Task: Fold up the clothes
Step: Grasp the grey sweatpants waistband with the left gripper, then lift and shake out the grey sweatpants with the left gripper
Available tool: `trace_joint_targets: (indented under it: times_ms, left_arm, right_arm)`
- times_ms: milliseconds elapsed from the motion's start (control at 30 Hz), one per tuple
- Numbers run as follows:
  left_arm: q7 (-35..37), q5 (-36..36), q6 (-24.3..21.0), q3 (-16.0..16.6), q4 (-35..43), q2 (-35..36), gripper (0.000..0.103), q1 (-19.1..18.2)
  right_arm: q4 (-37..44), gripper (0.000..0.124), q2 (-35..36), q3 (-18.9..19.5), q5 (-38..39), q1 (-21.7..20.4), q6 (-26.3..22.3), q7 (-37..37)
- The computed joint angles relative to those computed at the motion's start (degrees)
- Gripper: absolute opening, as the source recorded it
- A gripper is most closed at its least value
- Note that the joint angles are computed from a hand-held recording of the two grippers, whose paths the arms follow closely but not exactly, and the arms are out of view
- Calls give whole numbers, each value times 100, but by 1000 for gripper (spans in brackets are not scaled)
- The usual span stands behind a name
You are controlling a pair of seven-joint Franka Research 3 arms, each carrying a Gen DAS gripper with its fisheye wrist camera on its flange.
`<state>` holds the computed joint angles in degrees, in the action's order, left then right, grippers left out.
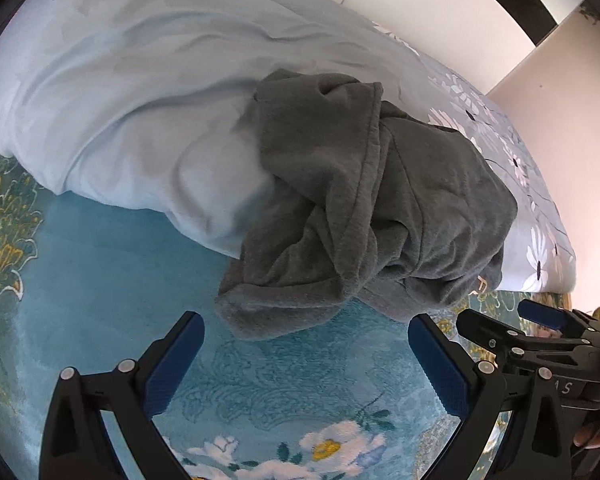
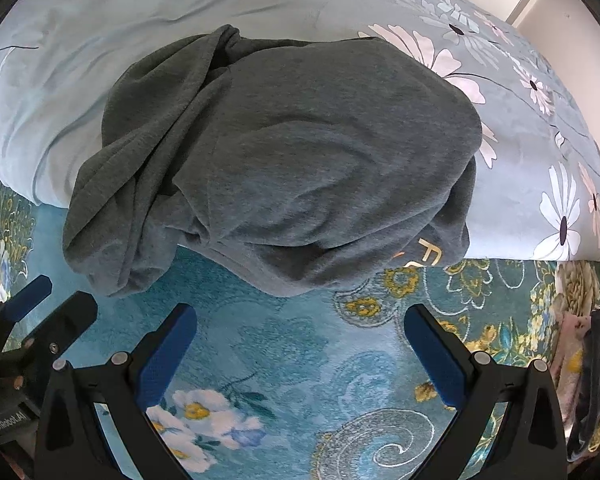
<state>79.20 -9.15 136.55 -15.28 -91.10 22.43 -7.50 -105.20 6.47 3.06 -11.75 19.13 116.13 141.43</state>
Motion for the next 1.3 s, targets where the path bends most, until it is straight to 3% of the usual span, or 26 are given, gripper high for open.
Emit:
trace_joint_targets:
  times_ms: [267, 500, 633, 867, 967, 1000, 1033, 1067, 1100, 1167, 1300]
  left_arm:
    - [230, -520, -45, -139, -39, 11, 103, 163]
    - [103, -52, 47, 9, 142, 94, 103, -3]
    - [-55, 264, -423, 69, 947, 548, 103, -160]
    - [-499, 989, -1367, 239, 2526, 1481, 103, -624]
    - [-763, 1254, -1949, 367, 3224, 1858, 82, -804]
    - [-846, 1248, -2137, 368, 3425, 1953, 67, -813]
    - [-927, 1264, -2421, 381, 3691, 2064, 33, -846]
    - [-989, 1333, -2635, 422, 3836, 2105, 13, -904]
    - [-1039, 1386, -2666, 443, 3781, 2023, 6, -932]
    - [-1077, 1431, -2298, 402, 3207, 1562, 6, -895]
    - [-257, 496, -1160, -158, 1659, 131, 5, -347]
  right_arm:
    - [-40, 103, 15, -13, 49, -7, 31, -48]
    - [-379, 103, -236, 5, 134, -35, 251, 112]
    - [-872, 103, -747, 100, 186, -69, 273, 324]
    - [-1537, 103, -1762, 358, 254, -228, -381, 699]
    - [-1678, 103, -2120, 494, 295, -281, -575, 778]
    - [-1698, 103, -2228, 542, 309, -291, -643, 802]
    - [-1715, 103, -2334, 587, 324, -299, -713, 826]
    - [-1729, 103, -2439, 632, 340, -306, -784, 850]
    - [-1734, 103, -2536, 676, 354, -311, -862, 871]
    - [-1714, 103, -2716, 773, 364, -318, -1042, 930]
    - [-1749, 103, -3190, 960, 434, -347, -1251, 1261]
